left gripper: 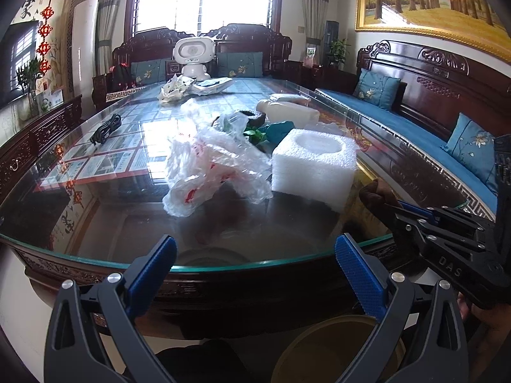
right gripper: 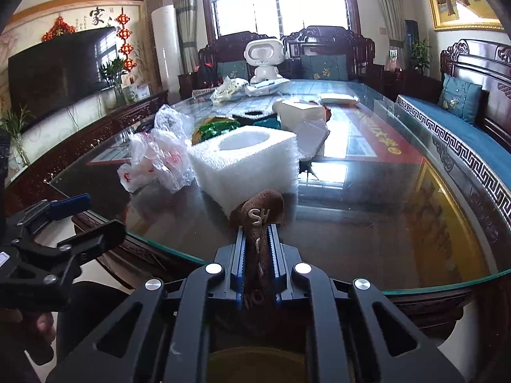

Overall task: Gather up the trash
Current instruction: 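Close the right tool on the brown pad and lift it, then grasp the white foam block with the left tool while the right tool holds the brown pad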

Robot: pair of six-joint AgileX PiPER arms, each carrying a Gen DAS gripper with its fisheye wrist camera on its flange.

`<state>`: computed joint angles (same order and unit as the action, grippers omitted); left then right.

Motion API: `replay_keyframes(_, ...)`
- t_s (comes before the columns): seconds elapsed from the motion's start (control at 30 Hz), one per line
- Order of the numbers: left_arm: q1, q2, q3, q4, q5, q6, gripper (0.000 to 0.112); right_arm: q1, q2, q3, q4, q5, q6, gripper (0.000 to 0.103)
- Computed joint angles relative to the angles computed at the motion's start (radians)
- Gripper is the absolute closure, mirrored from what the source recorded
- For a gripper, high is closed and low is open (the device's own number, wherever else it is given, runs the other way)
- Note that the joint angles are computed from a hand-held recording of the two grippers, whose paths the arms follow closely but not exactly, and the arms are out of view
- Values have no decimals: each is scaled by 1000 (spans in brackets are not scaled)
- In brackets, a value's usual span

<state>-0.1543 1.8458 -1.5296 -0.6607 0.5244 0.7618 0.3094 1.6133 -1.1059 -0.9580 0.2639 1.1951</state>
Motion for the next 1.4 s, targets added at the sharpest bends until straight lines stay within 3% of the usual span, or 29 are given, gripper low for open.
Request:
replay_keyframes(0.13, -45, 7, -26, 52, -33, -55, 13, 7, -85, 68, -177, 14, 171, 90)
replay_keyframes(0.3, -123, 34, -60, 181, -103, -168, 13, -4, -171, 127, -262, 27, 247, 90)
replay_keyframes(0.4, -168, 68, -79, 352, -165, -327, 13, -27, -196, 148, -264, 7, 248, 90)
replay_keyframes(0.47, -172, 97, -105, 321, -165, -301, 13, -43, -200, 155, -269, -4, 252, 90)
replay_keyframes(0.63, -114, 165, -182, -79, -57, 66, 13, -74, -198, 165, -293, -36, 290, 90)
replay_keyframes(0.73, -91, 220, -265, -168, 35, 133, 13, -81, -185, 159, -304, -52, 306, 90)
replay_keyframes(0.93, -80, 323, -463, -65, 96, -13, 13, -78, -161, 143, -300, -79, 296, 90)
replay_keyframes(1.07, -79, 415, -645, 14, 217, -90, 13, -88, -146, 133, -260, -97, 257, 90)
replay_keyframes(1.23, -93, 463, -728, 58, 254, -84, 13, -93, -137, 129, -268, -105, 265, 90)
replay_keyframes(1.4, -98, 590, -987, 110, 400, -155, 13, -95, -130, 129, -266, -108, 268, 90)
